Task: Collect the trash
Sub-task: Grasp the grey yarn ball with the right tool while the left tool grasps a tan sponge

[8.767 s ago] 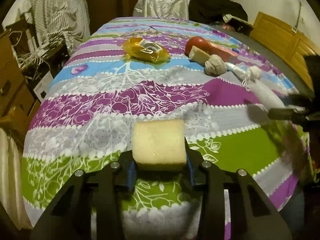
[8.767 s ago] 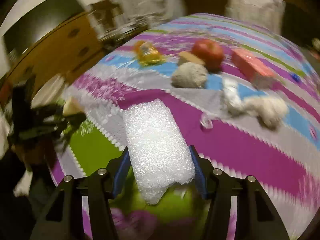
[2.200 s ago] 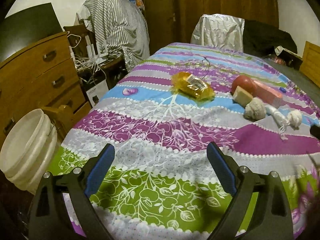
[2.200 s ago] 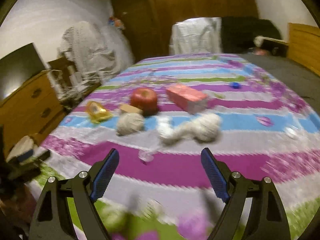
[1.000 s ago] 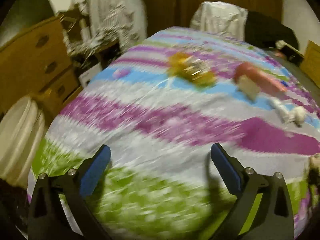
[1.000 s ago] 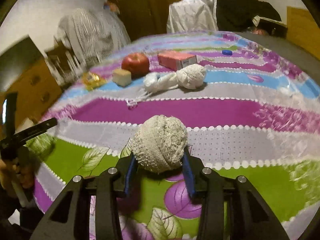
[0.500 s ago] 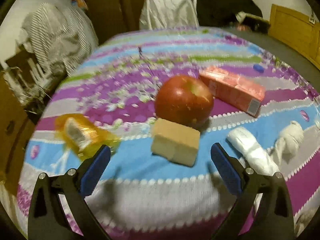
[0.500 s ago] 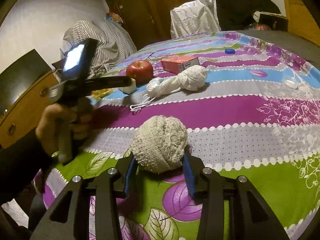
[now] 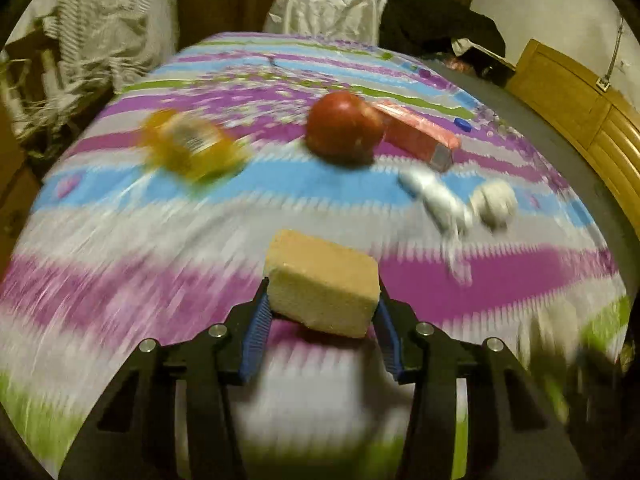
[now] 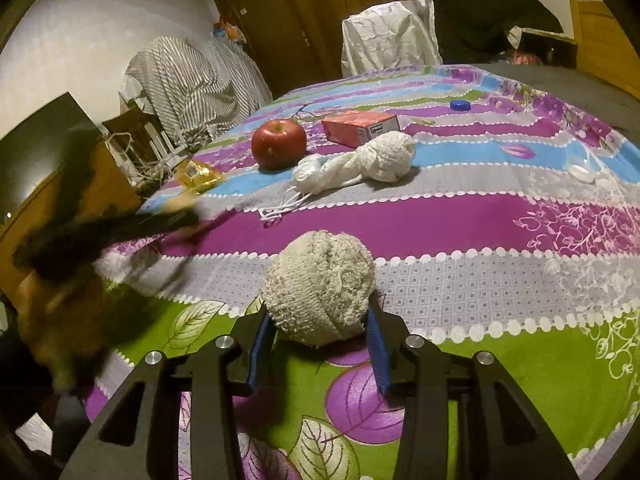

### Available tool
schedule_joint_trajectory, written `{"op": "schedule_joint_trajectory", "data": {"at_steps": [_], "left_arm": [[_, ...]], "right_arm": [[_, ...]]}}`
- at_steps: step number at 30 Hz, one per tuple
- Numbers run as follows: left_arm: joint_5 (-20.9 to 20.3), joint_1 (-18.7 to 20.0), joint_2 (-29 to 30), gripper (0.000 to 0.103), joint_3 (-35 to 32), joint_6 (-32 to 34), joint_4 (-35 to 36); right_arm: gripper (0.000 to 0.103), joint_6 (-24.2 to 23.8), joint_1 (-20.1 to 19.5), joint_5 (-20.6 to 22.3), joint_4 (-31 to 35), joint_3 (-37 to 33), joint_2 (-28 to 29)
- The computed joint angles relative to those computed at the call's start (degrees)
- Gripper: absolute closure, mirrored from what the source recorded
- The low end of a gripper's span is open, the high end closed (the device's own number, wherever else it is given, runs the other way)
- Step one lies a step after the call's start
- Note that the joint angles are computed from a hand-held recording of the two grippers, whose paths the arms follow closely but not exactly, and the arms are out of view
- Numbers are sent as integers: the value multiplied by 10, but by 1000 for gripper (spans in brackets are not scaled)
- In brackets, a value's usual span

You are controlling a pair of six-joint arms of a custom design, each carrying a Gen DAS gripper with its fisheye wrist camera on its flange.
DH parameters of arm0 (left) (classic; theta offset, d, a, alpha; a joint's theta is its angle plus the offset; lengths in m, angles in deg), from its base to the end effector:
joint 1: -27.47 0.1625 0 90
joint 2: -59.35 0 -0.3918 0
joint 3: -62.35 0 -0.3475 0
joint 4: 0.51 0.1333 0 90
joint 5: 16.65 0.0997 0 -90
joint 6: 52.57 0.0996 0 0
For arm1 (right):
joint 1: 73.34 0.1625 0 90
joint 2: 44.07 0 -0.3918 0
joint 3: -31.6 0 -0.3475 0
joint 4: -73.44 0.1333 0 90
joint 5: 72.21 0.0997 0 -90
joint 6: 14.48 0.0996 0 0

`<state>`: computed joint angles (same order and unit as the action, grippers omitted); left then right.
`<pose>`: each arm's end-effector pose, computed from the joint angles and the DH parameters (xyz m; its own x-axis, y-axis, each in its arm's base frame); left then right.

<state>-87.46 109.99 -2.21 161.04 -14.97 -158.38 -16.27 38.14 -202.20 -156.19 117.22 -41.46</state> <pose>0.0869 -0.6139 0.2674 -0.6910 0.4854 -0.5357 0.6733 0.7018 -0.2326 0.2563 -0.4622 -0.1724 -0.8893 0.1686 0.4252 -0.2564 0.5861 -0.7686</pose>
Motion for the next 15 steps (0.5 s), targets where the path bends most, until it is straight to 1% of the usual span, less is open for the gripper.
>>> {"op": "schedule_joint_trajectory", "data": {"at_steps": [3,4,5,7,10,13,15], "left_arm": [[12,20,-65,57,57,-6,-7],[24,24,-71,57,67,3,-24],[42,28,-82,57,87,21,-57],[57,35,-92,57,103,44,-97],[76,39,-97,57,104,59,-132],[86,41,-100,57,84,44,-125],[100,38,-99,57,75,45,-138]], "right_arm": [[60,-10,10,-29,19,-17,5],[61,-12,14,-40,26,-23,7],[61,-15,18,-52,33,-30,9],[62,-15,32,-83,55,-48,14],[62,-6,48,-76,75,-59,16],[62,7,68,-57,132,-92,25],[62,10,79,-45,178,-123,36]]}}
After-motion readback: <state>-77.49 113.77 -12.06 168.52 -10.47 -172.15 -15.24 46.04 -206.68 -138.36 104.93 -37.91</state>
